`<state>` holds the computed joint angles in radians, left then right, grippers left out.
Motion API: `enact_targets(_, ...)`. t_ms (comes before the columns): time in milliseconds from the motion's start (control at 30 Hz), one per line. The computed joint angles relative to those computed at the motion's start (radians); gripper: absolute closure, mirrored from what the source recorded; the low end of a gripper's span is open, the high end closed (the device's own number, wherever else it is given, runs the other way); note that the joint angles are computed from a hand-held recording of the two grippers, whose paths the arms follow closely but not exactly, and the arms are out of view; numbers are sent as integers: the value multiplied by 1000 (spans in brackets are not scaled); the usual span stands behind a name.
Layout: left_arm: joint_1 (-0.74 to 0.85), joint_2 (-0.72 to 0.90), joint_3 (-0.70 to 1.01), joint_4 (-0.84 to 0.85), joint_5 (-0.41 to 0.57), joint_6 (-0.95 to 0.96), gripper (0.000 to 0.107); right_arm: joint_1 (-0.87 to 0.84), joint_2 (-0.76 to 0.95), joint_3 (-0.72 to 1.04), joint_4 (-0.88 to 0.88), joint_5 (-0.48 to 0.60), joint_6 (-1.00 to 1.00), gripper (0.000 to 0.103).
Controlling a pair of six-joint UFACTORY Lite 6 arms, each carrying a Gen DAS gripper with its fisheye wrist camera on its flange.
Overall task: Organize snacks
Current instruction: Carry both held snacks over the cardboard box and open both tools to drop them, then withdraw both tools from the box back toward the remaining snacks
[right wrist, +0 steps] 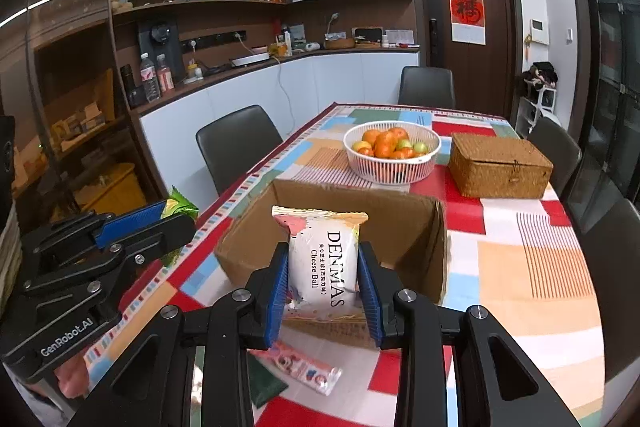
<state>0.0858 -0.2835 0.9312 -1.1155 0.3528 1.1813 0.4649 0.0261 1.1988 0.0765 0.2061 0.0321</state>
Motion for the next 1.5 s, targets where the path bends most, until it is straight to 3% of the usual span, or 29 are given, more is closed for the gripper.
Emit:
enact_targets(400, -10, 296, 246, 61, 8, -75, 86, -42, 210, 248, 26, 71, -37, 69)
enact_targets(533, -25, 388, 315, 119, -1, -140, 86, -71, 299, 337, 120, 111, -116, 69)
enact_targets(700, -37, 487, 398, 261, -3, -278, 86, -87, 395, 428, 103, 147, -83, 69)
enact_targets(767, -46, 495, 404, 357, -34, -372, 74, -89, 423, 459, 99, 158, -79, 68)
enact_targets(800, -42, 483, 390, 347, -37, -360, 73, -86, 431, 466, 87, 160, -68, 67)
enact_targets(900, -21, 414, 313, 254, -46, -261, 65, -71, 423, 454, -1, 167, 34, 49)
enact_targets(1033, 10, 280, 184, 162, -56, -154, 59, -24, 320, 320, -227, 106, 236, 49)
enact_targets(1200, 71, 111, 49, 89, 0, -63, 54, 49, 163, 148, -464, 54, 448, 49)
enact_targets(1500, 219, -175, -173, 101, 146, -4, 50, 179, -15, -35, -602, 32, 596, 49)
